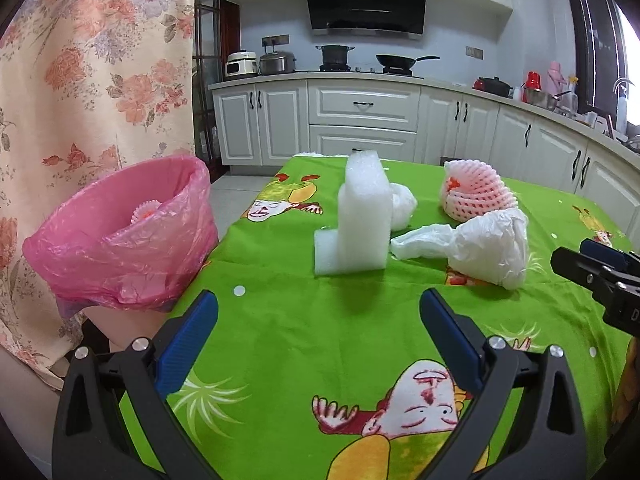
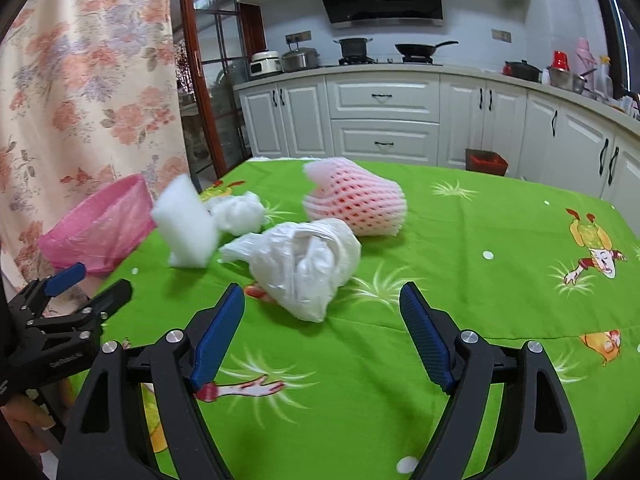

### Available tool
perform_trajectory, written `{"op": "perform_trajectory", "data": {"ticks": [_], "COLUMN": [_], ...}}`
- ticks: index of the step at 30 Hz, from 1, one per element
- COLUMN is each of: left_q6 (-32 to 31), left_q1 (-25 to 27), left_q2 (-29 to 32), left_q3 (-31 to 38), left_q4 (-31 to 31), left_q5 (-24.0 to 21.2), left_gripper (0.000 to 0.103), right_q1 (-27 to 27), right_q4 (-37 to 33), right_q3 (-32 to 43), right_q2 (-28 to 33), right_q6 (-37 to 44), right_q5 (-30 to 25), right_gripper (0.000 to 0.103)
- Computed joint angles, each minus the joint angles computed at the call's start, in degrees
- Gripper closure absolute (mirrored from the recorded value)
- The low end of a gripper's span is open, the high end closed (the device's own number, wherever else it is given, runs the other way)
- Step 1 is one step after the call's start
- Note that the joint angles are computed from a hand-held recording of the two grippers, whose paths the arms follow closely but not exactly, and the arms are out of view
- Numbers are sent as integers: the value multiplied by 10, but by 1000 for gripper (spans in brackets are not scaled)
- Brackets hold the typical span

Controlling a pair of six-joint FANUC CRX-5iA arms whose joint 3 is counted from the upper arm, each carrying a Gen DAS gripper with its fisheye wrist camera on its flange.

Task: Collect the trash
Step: 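Grasp the white plastic bag with the right tool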

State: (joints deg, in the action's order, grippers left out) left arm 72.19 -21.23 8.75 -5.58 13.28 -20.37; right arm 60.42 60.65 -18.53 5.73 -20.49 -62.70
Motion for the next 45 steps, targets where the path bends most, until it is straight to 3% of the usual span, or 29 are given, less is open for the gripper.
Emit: {"op": "perform_trajectory", "data": {"ticks": [5, 12, 25, 26, 29, 32, 39, 45], "left_q6": [69, 102, 122, 120, 119, 130, 85, 104], "left_q1": [-6, -14, -8, -8, -8, -11, -16, -32], "left_q2": [12, 26, 33, 34, 37, 40, 39, 73], "left_q3": [41, 72, 82, 83, 88, 96, 82, 127], "left_q4": [-79, -125, -123, -122, -121, -135, -84, -91], "left_q5": [-41, -78, -97, -98, -105, -113, -82, -84], "left_gripper": [5, 5, 5, 5, 5, 5, 5, 6], "right_q1": [-14, -46, -82, -82, -81, -71, -44, -27], "right_q4": [-10, -53, -120, -118, -103, -86, -54, -41], "right_q3": [7, 52, 112, 110, 98, 89, 32, -3], "right_q2": [8, 41, 78, 77, 71, 66, 23, -2], "right_q6": [20, 101, 190, 188, 176, 164, 72, -3], "right_q5": [13, 37, 71, 73, 81, 64, 27, -3], "right_gripper": [24, 24, 25, 36, 53, 59, 61, 61]}}
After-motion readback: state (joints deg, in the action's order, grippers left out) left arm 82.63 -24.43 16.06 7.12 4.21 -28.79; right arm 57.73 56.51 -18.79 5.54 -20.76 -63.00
